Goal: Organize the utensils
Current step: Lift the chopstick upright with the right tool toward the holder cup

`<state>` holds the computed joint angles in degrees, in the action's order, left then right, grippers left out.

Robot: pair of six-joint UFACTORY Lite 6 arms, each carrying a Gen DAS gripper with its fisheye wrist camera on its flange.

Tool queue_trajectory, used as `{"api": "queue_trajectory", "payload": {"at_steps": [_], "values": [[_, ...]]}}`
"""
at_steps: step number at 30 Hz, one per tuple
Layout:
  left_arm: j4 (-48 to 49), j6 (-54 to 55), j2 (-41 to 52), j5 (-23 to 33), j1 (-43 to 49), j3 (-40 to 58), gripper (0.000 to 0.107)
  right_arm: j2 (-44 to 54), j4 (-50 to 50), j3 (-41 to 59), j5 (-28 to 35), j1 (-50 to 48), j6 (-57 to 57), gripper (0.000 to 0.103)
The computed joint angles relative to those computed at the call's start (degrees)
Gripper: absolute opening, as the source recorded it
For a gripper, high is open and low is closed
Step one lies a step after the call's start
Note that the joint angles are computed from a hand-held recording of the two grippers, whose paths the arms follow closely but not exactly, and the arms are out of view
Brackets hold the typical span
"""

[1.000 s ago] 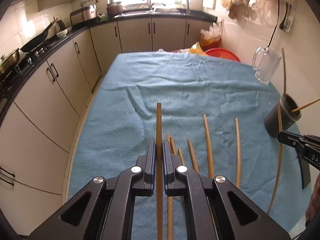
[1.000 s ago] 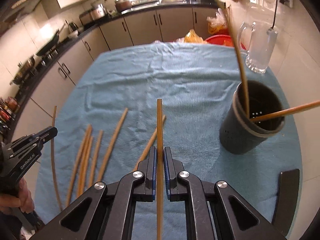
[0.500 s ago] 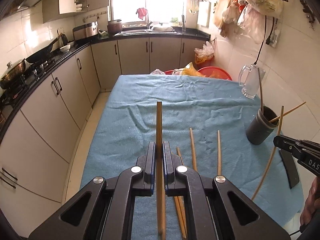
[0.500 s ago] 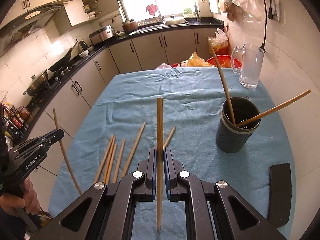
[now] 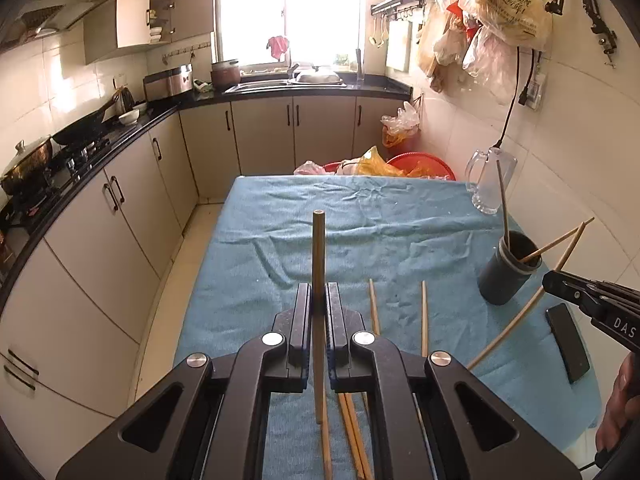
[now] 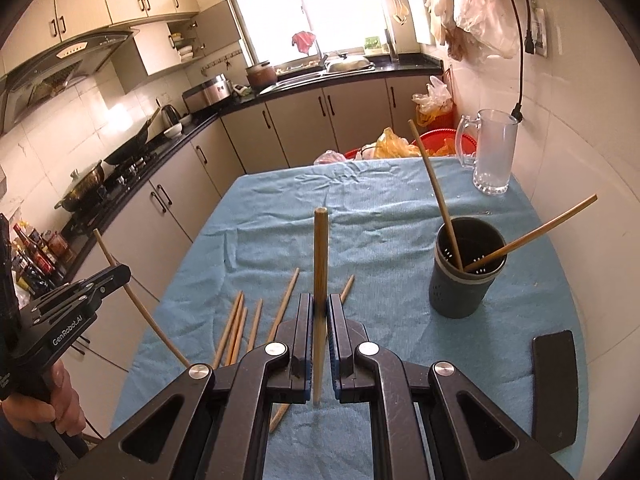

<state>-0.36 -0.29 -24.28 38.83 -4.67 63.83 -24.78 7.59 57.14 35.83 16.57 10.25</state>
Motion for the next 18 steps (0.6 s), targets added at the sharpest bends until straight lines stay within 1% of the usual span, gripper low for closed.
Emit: {"api": "queue_trajectory", "payload": {"at_steps": [10,18], "values": [[0.2,-0.2,2.3,0.5,-1.4,5.2,0.006,-1.1,1.0,2.9,1.4,-2.1,-0.8,0.007],[0.1,-0.4,4.8,0.9,-3.4,9.2,0.006,-2.7,3.8,4.3,3.6,-6.6,-4.0,0.007]]}}
